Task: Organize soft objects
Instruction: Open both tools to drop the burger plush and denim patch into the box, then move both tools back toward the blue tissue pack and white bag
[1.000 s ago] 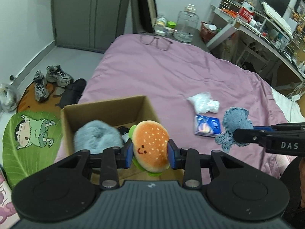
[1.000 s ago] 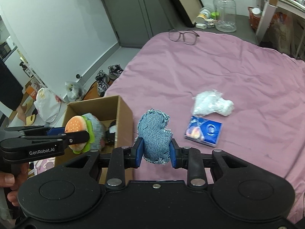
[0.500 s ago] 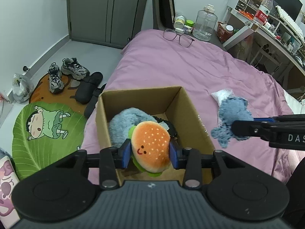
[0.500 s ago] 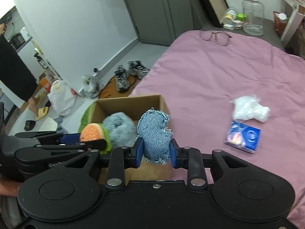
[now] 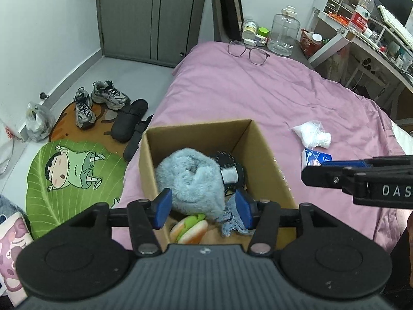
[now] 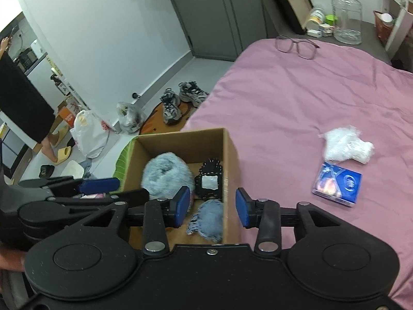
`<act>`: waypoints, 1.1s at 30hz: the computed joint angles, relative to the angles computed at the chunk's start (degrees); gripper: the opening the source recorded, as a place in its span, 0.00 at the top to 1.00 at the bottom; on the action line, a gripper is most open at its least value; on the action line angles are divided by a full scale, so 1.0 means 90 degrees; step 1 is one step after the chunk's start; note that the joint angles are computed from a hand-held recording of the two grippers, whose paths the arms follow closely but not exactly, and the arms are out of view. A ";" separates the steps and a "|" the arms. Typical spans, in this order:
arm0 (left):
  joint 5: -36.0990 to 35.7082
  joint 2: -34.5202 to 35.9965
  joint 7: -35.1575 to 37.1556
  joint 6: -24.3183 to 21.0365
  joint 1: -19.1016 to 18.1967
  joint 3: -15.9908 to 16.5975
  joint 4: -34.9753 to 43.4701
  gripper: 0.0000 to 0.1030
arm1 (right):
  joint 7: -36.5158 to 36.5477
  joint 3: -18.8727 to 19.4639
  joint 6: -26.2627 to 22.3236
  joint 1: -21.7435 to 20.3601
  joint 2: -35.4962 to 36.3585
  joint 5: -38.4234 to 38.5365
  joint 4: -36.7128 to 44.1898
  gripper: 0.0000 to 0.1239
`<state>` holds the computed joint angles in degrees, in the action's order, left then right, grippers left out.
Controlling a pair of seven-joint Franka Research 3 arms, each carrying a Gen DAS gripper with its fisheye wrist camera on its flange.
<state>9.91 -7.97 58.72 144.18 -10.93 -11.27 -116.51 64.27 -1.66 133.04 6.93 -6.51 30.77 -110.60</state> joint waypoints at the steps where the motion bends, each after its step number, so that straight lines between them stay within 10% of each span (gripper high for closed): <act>1: 0.0038 0.0041 -0.0015 -0.0026 -0.0007 -0.0021 0.0064 0.46 | 0.0007 -0.0012 0.0029 -0.0018 -0.0029 -0.0028 -0.0044 0.64; 33: 0.0527 0.2487 -0.0080 -0.0876 -0.0784 -0.0317 0.3028 0.33 | -0.0134 -0.0543 -0.0281 -0.1122 0.0760 0.0212 0.0274 0.57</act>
<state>14.66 14.41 58.00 136.29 -17.98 -14.13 -89.26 63.07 -6.55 130.51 -3.17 0.33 32.68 -108.13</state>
